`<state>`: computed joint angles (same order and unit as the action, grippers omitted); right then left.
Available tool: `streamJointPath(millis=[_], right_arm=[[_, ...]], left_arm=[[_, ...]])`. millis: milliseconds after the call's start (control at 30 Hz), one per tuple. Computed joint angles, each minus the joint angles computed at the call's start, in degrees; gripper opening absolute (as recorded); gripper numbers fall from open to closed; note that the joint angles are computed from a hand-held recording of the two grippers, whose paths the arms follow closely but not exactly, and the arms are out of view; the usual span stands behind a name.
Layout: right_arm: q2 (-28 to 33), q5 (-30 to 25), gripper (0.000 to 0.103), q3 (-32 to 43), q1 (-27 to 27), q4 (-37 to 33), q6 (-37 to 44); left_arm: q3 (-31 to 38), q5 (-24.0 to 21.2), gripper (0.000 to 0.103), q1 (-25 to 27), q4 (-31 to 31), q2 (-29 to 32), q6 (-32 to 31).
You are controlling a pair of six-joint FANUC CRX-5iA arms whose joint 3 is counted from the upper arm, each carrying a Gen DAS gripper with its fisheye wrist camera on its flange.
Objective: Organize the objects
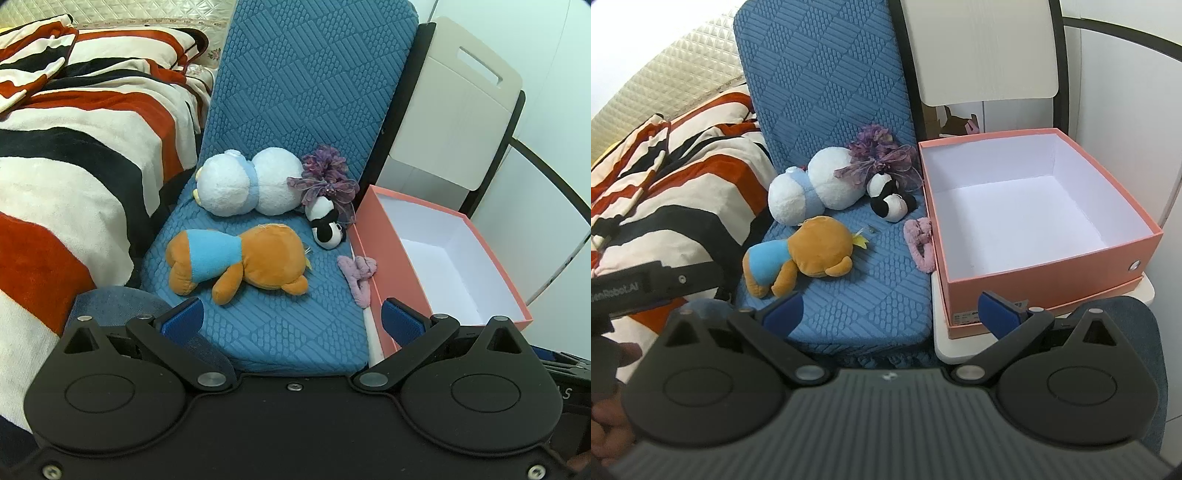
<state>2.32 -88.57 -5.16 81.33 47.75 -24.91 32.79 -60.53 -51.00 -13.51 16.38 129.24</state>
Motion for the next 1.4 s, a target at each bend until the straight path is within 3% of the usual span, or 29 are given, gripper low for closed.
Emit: streamJointPath(millis=[433,833,967,1067,1300,1400], right_arm=[[0.2,0.8,0.103,-0.5,-0.6,0.4,0.3],[0.7,5.0,0.103,-5.1,-3.3,2.5,0.8],[-0.1,9.1,0.103,-8.3,-4.9,5.6,2.1],[0.0,11.2,0.102,-9.9,-6.3,8.9,2.0],[2.4,16.2,0.072,-9.3,-10.7,10.0,7.9],[4.2,17.4,0.072,-8.2,-12.4,10.1,10.4]], left_arm=[[-1.3,0.4,0.103,-1.5,-4.7,-1.2,3.0],[2.8,-5.3,0.103,-1.2,-8.0,2.8,-1.3],[4.8,-7.1,0.103,0.0,-7.1,5.0,-3.1],[5.3,-7.5,0.103,2.0,-2.7,6.8,-5.9],[10.9,-12.4,0.103,3.1,-1.7,12.3,-10.5],[13.7,-14.1,0.103,4.8,1.6,15.4,-14.8]])
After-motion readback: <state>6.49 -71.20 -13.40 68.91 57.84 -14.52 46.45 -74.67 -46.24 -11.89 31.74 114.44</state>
